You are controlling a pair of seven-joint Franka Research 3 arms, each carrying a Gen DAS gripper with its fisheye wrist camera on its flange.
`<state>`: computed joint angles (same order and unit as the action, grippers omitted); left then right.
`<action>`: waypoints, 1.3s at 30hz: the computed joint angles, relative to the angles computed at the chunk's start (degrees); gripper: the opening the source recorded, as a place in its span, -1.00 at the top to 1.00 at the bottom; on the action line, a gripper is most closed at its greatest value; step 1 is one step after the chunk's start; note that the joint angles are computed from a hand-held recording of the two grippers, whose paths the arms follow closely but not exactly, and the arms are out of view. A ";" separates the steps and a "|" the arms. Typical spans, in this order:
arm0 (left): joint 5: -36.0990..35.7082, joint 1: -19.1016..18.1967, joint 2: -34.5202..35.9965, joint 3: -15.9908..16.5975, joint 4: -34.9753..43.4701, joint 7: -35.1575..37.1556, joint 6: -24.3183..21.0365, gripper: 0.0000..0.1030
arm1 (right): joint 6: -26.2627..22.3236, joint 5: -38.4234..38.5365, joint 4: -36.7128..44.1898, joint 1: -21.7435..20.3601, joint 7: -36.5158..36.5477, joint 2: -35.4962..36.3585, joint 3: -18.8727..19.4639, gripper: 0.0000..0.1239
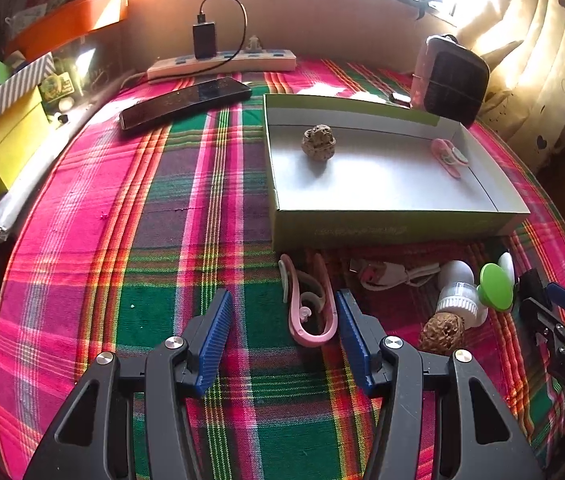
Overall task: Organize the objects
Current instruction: 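Grasp the pink hook-shaped clip with the left tool while the right tool grasps the black cylinder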
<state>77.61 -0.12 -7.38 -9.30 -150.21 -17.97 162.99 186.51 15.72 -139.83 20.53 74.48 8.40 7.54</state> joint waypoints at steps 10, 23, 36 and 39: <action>-2.13 -0.84 0.28 -0.37 0.43 2.07 -2.66 0.07 | 0.15 0.78 0.20 -2.83 -0.83 0.14 2.91 0.03; -3.33 -0.87 -0.73 -0.57 -0.39 2.86 -4.47 0.47 | 1.33 0.60 -0.52 -8.68 -1.28 0.03 8.98 0.43; -2.37 -0.51 -1.16 -0.65 -0.81 1.74 -4.35 0.59 | 1.59 -1.01 -0.67 -9.58 0.12 0.10 9.63 0.54; -2.45 -0.55 -1.12 -0.67 -0.76 1.79 -4.38 0.59 | 1.61 -1.26 -0.70 -9.39 0.33 0.08 9.40 0.54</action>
<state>75.16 -0.67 -8.49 -9.96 -150.97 -16.19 158.60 188.12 14.47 -140.53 11.13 74.82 8.49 16.94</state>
